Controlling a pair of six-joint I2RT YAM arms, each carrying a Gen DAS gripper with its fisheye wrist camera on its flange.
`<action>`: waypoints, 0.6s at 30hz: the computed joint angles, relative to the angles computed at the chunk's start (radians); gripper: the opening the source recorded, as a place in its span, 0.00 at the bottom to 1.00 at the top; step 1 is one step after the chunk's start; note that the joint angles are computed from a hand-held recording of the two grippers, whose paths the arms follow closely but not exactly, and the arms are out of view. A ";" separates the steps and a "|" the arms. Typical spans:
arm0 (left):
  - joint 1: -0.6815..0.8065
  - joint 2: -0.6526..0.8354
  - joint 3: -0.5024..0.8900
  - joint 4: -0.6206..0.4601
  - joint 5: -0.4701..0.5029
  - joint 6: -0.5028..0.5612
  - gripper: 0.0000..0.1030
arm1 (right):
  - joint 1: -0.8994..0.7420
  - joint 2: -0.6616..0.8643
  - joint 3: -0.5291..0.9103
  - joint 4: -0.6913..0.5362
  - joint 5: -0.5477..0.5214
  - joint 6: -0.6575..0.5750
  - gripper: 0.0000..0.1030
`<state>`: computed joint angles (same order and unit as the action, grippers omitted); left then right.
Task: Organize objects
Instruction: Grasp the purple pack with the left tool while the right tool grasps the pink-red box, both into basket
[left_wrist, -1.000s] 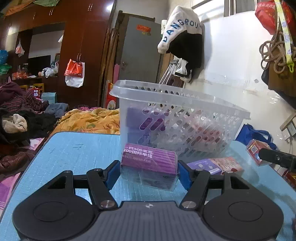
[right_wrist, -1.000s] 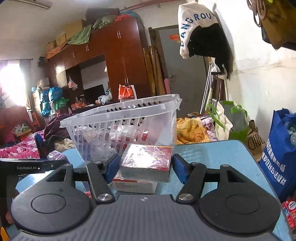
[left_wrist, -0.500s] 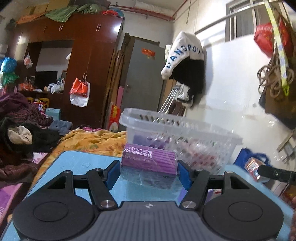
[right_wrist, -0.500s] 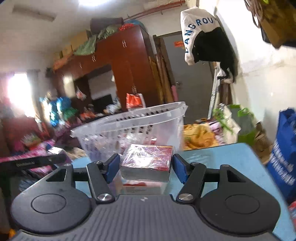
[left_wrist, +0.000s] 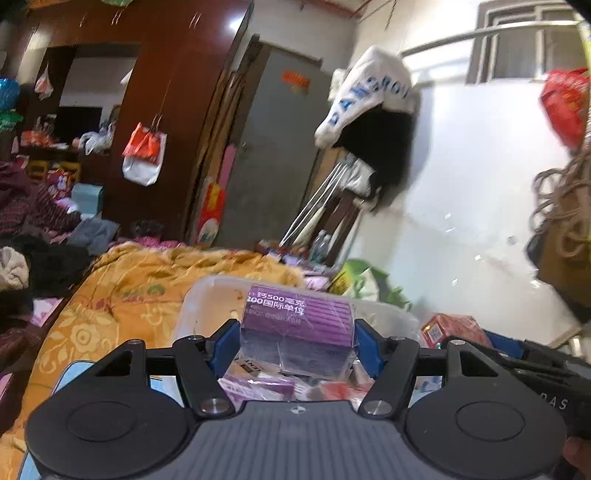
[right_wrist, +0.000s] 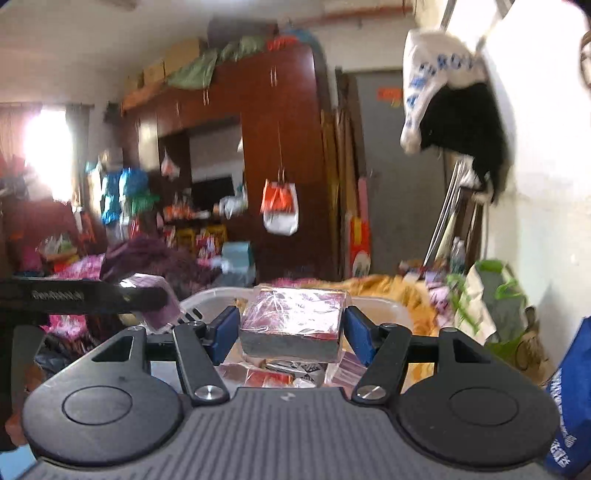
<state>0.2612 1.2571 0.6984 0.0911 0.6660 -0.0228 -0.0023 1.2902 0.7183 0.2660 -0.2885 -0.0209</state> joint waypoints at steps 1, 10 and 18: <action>-0.014 0.024 0.011 0.014 -0.021 -0.014 0.67 | 0.004 0.016 0.002 0.017 0.004 -0.006 0.63; 0.024 -0.018 -0.050 0.006 -0.009 0.079 0.89 | -0.059 -0.182 -0.198 0.090 -0.024 0.006 1.00; 0.322 -0.361 -0.399 -0.311 0.315 0.524 0.96 | -0.157 -0.314 -0.388 -0.074 -0.090 -0.042 1.00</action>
